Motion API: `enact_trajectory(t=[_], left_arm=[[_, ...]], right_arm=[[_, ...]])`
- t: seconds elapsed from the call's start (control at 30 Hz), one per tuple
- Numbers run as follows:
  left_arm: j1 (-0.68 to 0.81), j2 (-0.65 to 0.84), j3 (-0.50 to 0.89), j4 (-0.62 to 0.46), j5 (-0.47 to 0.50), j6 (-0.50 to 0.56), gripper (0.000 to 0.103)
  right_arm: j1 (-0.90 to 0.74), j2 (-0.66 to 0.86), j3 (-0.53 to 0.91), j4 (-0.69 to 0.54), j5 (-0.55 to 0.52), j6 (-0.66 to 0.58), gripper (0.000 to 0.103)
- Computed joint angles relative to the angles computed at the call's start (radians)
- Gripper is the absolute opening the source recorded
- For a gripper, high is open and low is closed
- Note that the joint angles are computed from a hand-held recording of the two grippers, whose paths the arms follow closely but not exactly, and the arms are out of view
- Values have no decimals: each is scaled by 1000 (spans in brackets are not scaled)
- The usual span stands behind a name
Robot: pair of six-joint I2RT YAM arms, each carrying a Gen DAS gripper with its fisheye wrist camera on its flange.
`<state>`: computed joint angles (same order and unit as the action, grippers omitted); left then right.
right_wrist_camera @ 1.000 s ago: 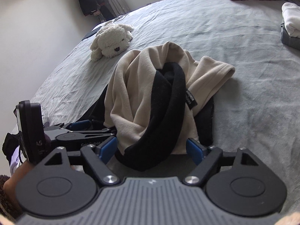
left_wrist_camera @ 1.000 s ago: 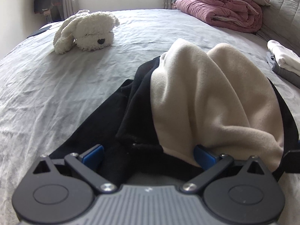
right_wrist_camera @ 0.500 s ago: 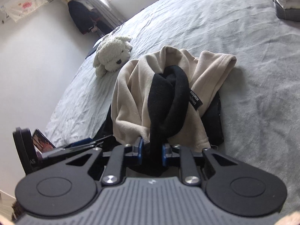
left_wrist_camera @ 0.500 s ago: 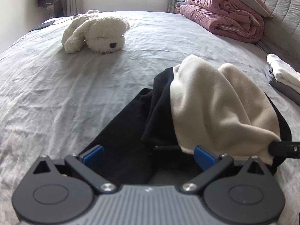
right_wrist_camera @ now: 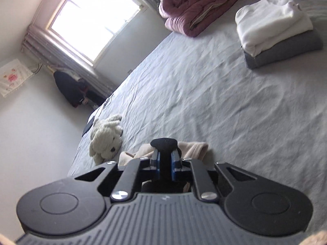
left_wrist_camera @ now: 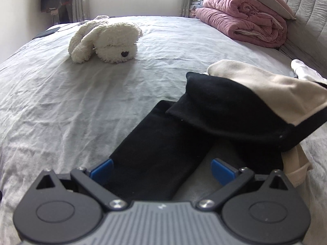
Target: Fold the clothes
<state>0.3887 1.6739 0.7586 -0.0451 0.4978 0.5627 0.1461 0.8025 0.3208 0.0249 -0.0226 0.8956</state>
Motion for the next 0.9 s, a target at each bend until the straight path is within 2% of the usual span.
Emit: enact_trajectory(t=[0.2, 0.3, 0.43, 0.53, 0.63, 0.7, 0.8, 0.9], left_arm=[[-44, 7, -34, 62, -9, -3, 97], [-48, 10, -20, 21, 38, -16, 94], [-34, 16, 13, -48, 153, -53, 94], [-40, 0, -19, 10, 201, -62, 94], [-58, -3, -67, 121, 185, -39, 94], [-61, 16, -71, 151, 170, -25, 94], [-64, 60, -33, 124, 158, -42, 91], [-71, 86, 12, 57, 201, -85, 84]], right_arm=[[-113, -16, 0, -43, -10, -14, 11], [-102, 49, 7, -31, 13, -23, 11], [-75, 109, 8, -13, 23, -28, 12], [-53, 130, 10, -10, 31, -34, 14], [-44, 142, 19, -17, 27, -44, 14], [-52, 144, 20, -19, 17, -46, 14], [-73, 155, 24, -20, -16, -46, 14], [-76, 168, 32, -19, -28, -50, 15]])
